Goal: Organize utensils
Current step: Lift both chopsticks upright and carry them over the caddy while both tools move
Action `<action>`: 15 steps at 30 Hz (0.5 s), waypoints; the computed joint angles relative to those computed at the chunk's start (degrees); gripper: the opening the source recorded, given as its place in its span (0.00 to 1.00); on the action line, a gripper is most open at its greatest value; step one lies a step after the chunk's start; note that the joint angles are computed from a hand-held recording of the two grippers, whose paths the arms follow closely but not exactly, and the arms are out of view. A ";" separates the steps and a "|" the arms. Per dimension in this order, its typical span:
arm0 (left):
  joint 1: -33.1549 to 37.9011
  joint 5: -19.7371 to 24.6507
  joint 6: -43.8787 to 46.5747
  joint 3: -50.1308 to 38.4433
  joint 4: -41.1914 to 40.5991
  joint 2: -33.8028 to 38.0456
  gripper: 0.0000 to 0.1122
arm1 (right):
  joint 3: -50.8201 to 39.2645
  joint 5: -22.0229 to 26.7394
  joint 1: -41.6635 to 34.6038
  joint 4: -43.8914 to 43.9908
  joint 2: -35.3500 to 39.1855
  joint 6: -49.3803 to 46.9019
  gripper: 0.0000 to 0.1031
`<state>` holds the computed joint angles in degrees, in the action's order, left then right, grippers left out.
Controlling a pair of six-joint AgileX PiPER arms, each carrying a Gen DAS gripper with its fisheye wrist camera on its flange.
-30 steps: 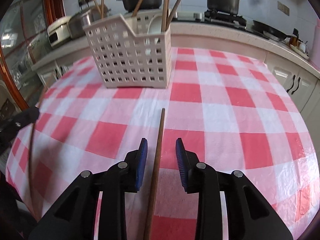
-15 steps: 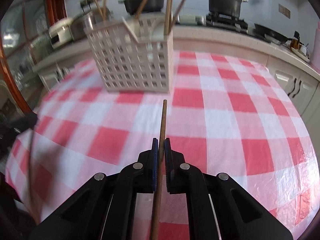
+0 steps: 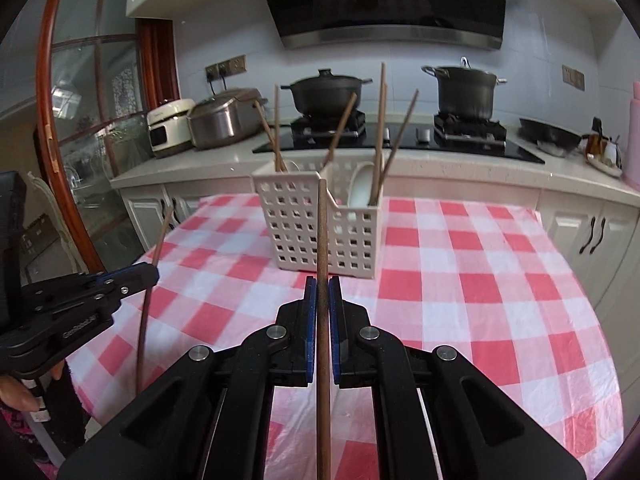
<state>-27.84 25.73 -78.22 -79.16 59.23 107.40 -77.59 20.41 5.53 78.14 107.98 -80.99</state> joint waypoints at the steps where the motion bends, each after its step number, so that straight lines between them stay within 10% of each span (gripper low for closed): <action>1: -0.25 0.34 -0.43 0.15 0.62 -0.45 0.05 | 0.69 0.20 -0.02 1.23 -0.71 -1.36 0.06; 15: -4.04 4.27 -7.05 3.08 9.08 -5.14 0.05 | 8.71 0.87 -0.24 15.31 -8.00 -17.25 0.06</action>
